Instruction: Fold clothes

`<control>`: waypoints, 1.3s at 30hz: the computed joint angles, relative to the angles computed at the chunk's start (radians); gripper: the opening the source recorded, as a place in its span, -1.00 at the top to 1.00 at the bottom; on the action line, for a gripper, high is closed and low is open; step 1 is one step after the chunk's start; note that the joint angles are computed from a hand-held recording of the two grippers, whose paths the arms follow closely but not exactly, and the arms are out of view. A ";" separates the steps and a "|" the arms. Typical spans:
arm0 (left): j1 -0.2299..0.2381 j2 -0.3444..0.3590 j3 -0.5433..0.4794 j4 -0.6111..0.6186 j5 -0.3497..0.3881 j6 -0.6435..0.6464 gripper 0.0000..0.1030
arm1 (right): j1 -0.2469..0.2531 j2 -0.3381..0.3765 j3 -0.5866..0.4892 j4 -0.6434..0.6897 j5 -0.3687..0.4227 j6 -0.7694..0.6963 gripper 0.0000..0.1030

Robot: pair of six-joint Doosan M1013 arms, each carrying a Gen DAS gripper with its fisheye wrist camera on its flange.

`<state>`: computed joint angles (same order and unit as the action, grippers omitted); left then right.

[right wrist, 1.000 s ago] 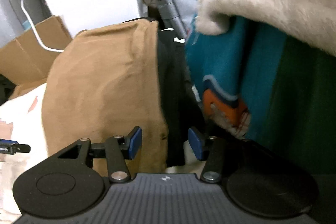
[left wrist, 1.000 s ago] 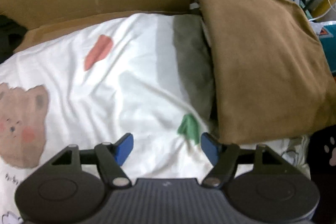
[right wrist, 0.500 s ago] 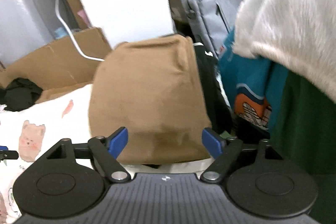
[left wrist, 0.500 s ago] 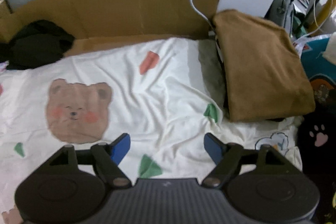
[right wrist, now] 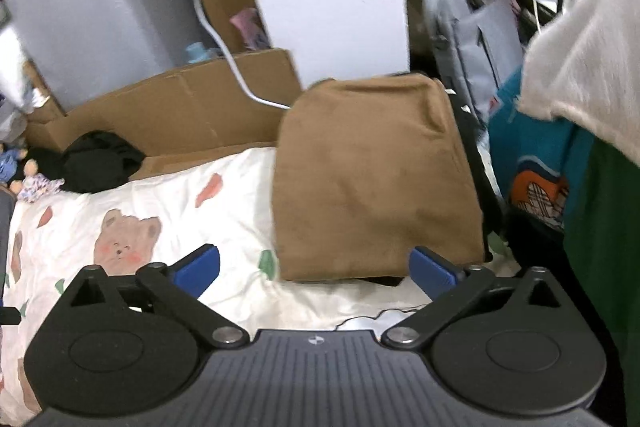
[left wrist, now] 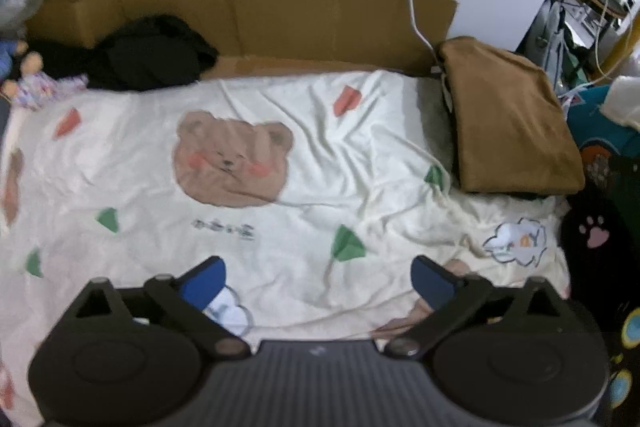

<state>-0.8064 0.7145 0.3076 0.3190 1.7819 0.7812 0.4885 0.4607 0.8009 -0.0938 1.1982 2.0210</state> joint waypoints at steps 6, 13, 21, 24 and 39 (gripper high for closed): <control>-0.021 -0.075 0.102 0.058 -0.030 -0.043 -0.99 | 0.065 -0.004 -0.043 -0.057 0.012 -0.001 -1.00; -0.061 -0.197 0.280 0.139 -0.122 -0.187 -0.99 | 0.125 -0.028 -0.038 -0.093 -0.017 0.003 -1.00; -0.117 -0.315 0.443 0.208 -0.179 -0.399 -0.99 | 0.184 -0.059 -0.008 -0.131 -0.058 0.016 -1.00; -0.138 -0.351 0.488 0.239 -0.171 -0.450 -0.99 | 0.199 -0.072 0.010 -0.143 -0.078 0.012 -1.00; -0.263 -0.347 0.499 0.473 -0.079 -0.534 -0.99 | 0.268 -0.138 0.109 -0.205 -0.150 0.008 -1.00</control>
